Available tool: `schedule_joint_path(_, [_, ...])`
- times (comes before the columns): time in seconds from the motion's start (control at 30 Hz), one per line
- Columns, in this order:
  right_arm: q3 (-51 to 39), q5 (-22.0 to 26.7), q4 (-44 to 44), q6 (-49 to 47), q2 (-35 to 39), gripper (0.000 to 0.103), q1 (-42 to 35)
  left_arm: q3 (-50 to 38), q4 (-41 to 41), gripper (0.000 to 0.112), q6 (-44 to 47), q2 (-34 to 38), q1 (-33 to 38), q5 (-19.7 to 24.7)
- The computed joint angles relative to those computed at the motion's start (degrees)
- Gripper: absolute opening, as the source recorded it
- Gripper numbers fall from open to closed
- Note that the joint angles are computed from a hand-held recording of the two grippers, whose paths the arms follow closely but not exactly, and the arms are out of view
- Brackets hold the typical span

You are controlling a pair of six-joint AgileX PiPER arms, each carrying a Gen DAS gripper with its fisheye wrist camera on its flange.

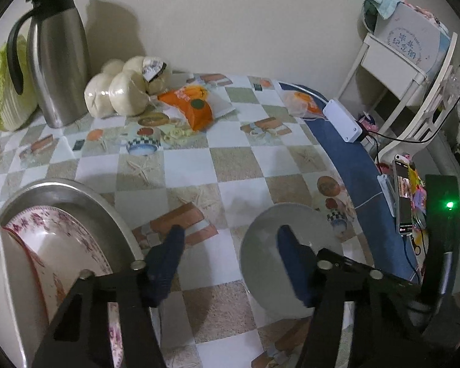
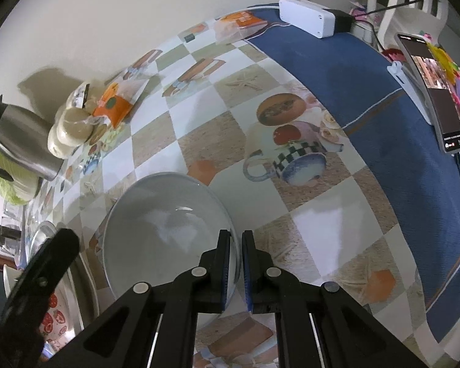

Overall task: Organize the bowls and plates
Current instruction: 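Close both grippers on the white round bowl rim, then lift the white round bowl off the table with both grippers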

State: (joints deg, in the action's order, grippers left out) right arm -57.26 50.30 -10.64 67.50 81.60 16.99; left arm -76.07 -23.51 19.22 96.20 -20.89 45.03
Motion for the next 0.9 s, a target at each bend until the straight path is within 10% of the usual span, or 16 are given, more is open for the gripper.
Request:
schedule_joint_path(0.33, [0.2,-0.1,0.6,-0.2,0.2,0.009,0.0,0.5,0.4,0.040,0.1,2.5,-2.1,0.7])
schedule_joint_path(0.9, [0.4,-1.2,1.7,-1.7,0.8,0.009,-0.5,2.2,1.6,0.042,-2.0,7.2,-4.4,-0.3])
